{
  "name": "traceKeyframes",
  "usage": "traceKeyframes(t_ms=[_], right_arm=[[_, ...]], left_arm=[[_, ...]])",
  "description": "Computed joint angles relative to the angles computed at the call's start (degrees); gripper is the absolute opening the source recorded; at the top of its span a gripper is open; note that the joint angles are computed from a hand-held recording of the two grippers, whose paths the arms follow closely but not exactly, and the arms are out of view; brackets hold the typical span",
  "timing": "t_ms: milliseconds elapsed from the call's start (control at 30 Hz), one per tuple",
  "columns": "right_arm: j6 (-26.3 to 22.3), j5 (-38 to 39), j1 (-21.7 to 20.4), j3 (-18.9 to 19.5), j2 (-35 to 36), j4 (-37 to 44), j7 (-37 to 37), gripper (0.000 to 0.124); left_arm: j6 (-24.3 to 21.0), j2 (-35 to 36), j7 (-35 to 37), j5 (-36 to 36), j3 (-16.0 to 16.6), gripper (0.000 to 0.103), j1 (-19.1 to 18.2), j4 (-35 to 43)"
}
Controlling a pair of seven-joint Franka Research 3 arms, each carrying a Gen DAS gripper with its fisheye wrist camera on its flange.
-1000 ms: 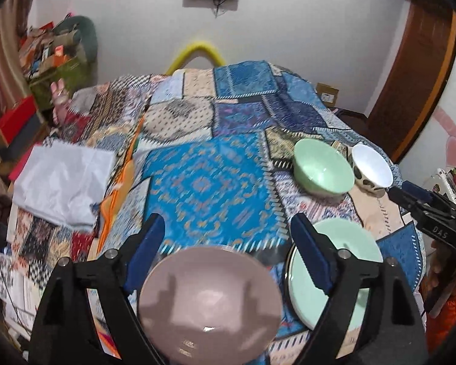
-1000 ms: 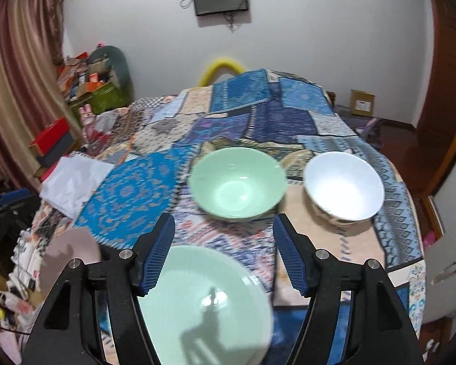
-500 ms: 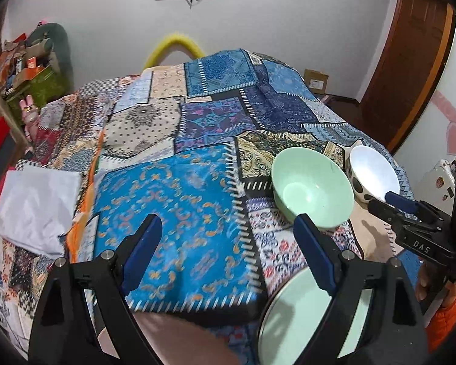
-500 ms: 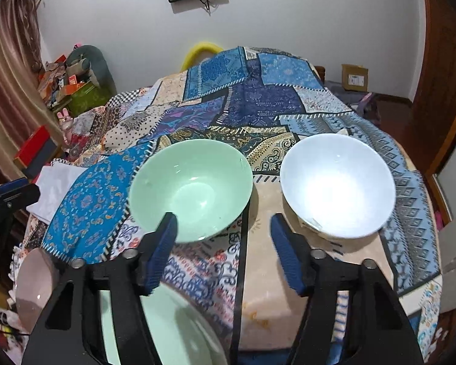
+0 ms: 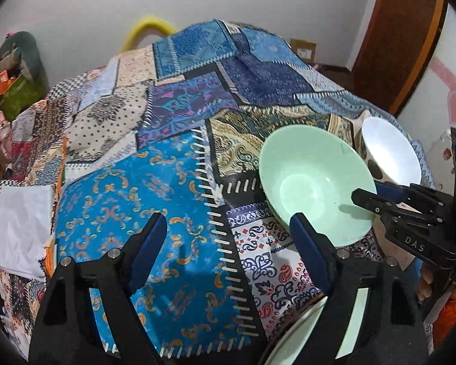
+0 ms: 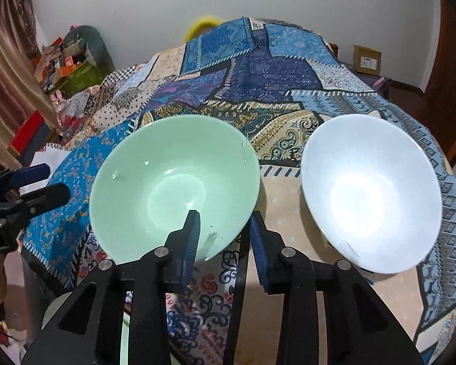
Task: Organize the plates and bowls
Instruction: 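Move both grippers to the light green bowl rim and close them, then lift the light green bowl with both grippers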
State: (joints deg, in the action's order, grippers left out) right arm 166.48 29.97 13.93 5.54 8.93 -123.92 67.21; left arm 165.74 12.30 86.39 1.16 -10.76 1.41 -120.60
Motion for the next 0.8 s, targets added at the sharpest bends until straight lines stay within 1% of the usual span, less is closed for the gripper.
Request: traceKeyframes(t_ms=[67,167,267,300,333,367,433,500,633,700,733,800], right_arm=[[0.2,-2.5,0.7,-0.7,0.8,0.7,1.7,0.027],[-0.2,-2.8,0.3,-0.5,1.5,1.5,1.4,0.026],[-1.7,0.4,-1.1,0.9,2.0,2.6,-1.6,0.022],[-2.4,2.4,-1.7,1.6,2.0,3.0,-3.4,0.022],[-3.1,4.7,-2.3,2.2,1.8,3.1,-5.6,0.021],[-3.2,5.1,-2.0,2.2,2.0,3.4,-6.3,0.021],[-3.0,5.2,-1.3,2.1,1.7,3.1,-7.3,0.021],[-3.3,5.8,-1.0,2.0,1.8,3.3,-8.3,0.021],[-4.7,8.1,-0.9,2.3,2.0,3.8,-10.5,0.021],[-5.2,9.6,-0.9,2.5,1.8,3.8,-11.9,0.021],[-5.6,10.7,-1.0,2.7,1.6,3.8,-13.0,0.021],[-5.8,11.7,-0.7,2.6,1.4,3.7,-14.1,0.021]], left_arm=[[0.0,0.9,0.5,-0.2,-0.3,0.083,0.1,0.7],[-0.3,2.0,1.9,-1.2,-1.2,0.082,0.6,1.8],[-0.8,2.9,1.8,-0.7,-1.1,0.081,0.2,2.8],[-1.7,3.3,2.8,-1.0,-1.6,0.071,0.5,3.4],[-2.7,3.6,3.0,-0.7,-1.4,0.067,0.3,3.9],[-4.3,4.2,3.2,-0.4,-1.4,0.062,0.2,4.8],[-5.4,4.8,2.9,-0.6,-1.2,0.06,0.0,5.4],[-6.4,5.2,3.3,-1.7,-1.6,0.052,0.4,5.8],[-7.5,5.9,4.1,-3.7,-2.0,0.045,0.9,6.3],[-8.2,6.5,3.5,-3.1,-1.4,0.035,0.4,6.9],[-8.5,6.8,3.2,-3.1,-1.3,0.033,0.3,7.2],[-8.7,7.3,2.9,-3.5,-1.4,0.025,0.5,7.5]])
